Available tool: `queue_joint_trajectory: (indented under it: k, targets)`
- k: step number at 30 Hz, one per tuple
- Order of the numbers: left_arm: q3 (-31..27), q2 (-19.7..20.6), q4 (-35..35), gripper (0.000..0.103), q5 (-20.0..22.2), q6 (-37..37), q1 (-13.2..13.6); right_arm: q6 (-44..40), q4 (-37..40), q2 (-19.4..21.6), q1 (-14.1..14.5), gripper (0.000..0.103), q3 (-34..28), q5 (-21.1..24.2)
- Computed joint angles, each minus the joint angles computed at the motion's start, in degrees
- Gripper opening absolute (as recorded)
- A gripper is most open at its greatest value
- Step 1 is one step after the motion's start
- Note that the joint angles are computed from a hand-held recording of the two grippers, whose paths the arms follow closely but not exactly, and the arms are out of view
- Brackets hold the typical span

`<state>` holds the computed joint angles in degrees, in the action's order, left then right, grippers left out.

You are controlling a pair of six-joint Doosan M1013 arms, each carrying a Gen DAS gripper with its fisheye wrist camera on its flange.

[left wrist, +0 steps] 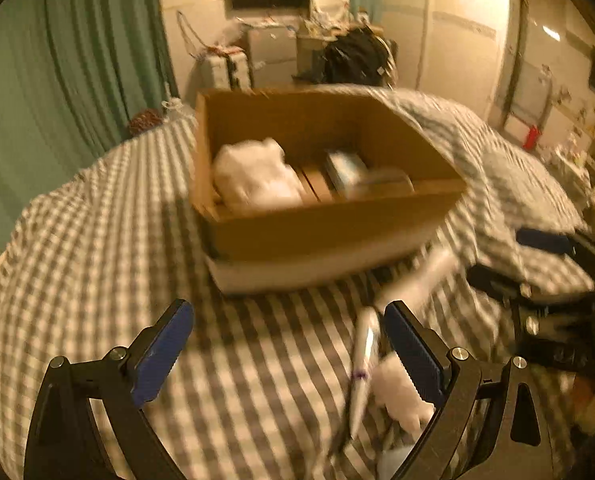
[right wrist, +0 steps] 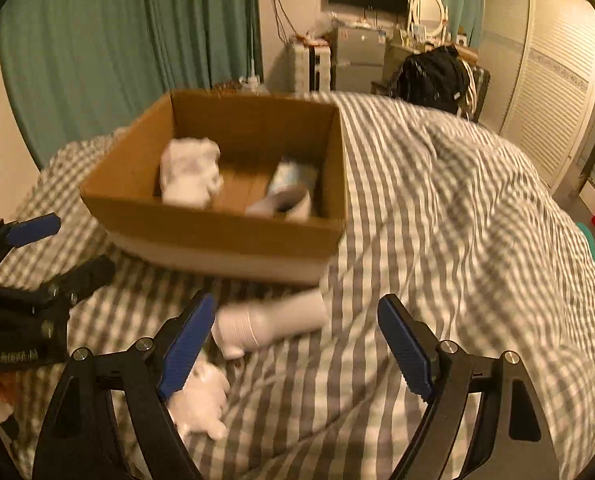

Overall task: Organize objects
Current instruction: 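Grasp the white toothpaste tube with the left tool, then grasp the white plaster figurine with the right tool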

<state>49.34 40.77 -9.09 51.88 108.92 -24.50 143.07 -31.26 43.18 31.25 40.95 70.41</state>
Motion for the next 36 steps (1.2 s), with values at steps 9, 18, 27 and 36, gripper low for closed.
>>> queue_joint_trajectory:
  k: [9,18,27,36]
  targets:
    - [4.9,0.1,2.4,0.088,1.1,4.5,-1.1,2.0,2.8,-0.8,-0.5,0.083,2.6,-0.2]
    - [7.4,-0.4,-2.8,0.027,1.5,12.9,-1.4,1.3,4.3,-0.6,-0.6,0.083,2.3,-0.5]
    - [8.1,-2.1,-10.1,0.017,0.2,13.7,0.4,0.3,5.1,-0.3,-0.3,0.083,1.7,-0.2]
    - [6.2,-1.6,-9.6,0.016,0.4,10.7,1.7,-7.1,10.2,3.6,0.3,0.083,-3.8,3.1]
